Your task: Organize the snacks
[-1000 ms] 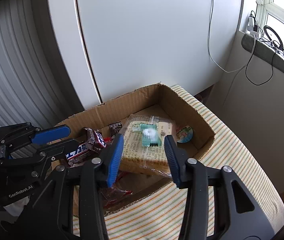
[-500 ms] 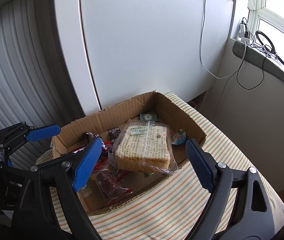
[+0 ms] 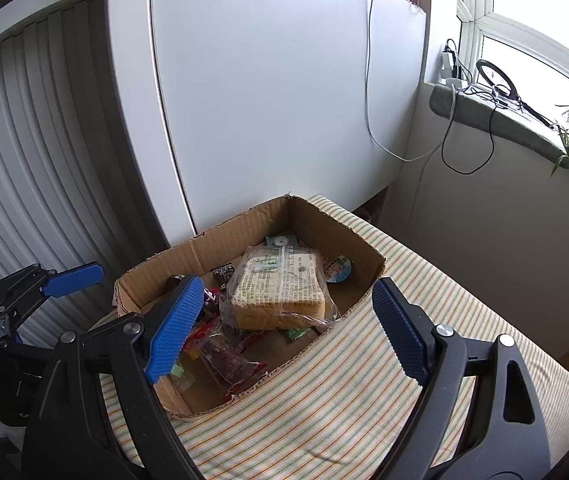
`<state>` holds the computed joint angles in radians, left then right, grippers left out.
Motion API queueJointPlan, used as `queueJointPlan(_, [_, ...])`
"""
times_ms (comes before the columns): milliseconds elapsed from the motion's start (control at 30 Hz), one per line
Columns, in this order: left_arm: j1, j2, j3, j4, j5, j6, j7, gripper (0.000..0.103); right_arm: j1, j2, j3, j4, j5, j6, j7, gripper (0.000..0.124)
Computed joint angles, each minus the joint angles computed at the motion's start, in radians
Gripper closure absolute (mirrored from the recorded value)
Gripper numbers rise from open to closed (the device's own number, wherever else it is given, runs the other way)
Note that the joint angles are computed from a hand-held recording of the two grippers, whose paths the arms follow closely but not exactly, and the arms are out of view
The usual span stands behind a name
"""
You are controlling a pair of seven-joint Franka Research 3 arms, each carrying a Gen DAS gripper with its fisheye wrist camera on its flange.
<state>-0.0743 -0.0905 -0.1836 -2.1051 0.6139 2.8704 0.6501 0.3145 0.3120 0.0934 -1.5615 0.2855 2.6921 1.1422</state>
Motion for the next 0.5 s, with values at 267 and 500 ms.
queueJointPlan(267, [0.011,-0.066,-0.027,-0.042,0.064,-0.022,-0.070,0.030,0.008,-0.124,-0.011,-0.168,-0.004,0.102,0.068,0.035])
queueJointPlan(500, [0.017,-0.126,-0.066,-0.077,0.126,-0.059,-0.139,0.022,-0.002,-0.231,-0.006,-0.310,0.018,0.166,0.075,0.035])
